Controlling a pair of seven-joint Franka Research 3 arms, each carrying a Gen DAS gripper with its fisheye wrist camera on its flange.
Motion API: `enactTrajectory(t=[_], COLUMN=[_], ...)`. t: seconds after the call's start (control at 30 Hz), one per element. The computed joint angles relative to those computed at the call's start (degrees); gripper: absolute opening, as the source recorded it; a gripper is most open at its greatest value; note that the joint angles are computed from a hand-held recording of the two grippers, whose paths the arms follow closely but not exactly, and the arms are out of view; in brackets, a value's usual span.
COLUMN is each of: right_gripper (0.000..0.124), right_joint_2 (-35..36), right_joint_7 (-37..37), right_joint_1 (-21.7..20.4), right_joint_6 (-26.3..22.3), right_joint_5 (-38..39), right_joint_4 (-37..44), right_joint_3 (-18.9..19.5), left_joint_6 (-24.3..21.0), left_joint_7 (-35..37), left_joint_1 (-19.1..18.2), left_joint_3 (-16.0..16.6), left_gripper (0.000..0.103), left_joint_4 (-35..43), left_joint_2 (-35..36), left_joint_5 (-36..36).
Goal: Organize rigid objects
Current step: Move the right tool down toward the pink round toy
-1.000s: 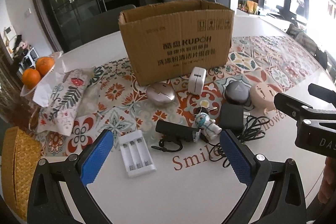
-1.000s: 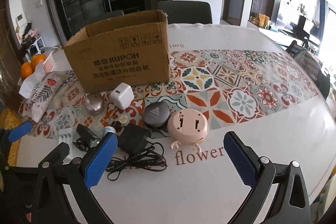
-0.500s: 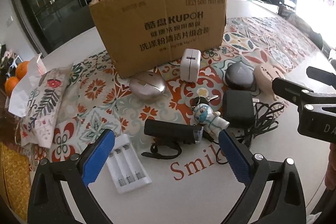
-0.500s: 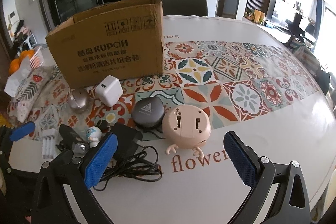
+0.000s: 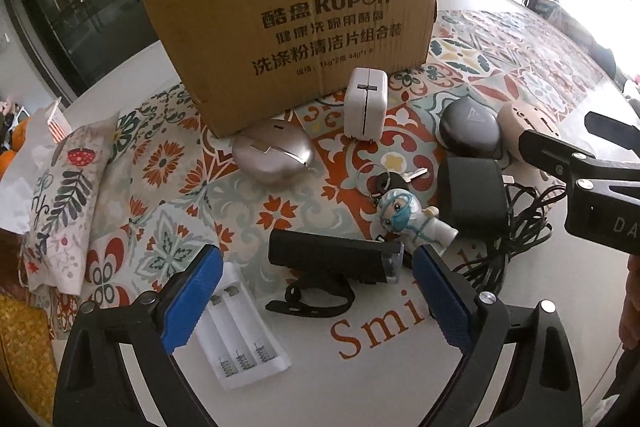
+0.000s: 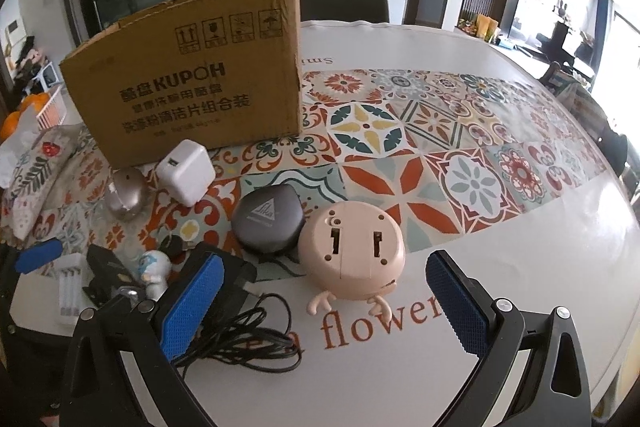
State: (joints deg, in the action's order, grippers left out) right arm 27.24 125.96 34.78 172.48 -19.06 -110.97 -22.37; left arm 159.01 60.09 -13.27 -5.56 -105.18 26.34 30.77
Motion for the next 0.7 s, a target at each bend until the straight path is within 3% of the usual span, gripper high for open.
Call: enactTrajectory(t=[0.43,0.7], right_gripper=[0.102,0.102], right_joint_2=[3.73,6.01], right_joint_7=[-0.70,-0.84], right_joint_1=[-2.34,-4.11], right_joint_6=[-3.54,-5.98], right_joint_5=[1.13,1.59], right_joint_4=[4.49,7.48], right_joint_3=[1.82,3.23], left_joint_6=[-3.16,-4.68], left_joint_7=[5.06,6.14], left_joint_1=[0.71,0.72], left_joint_3=[-1.21,-1.61], left_gripper=[0.092,0.084], left_joint_4=[3.99,6.37], left_joint_2=[2.96,4.55], left_joint_5=[-3.00,-5.22])
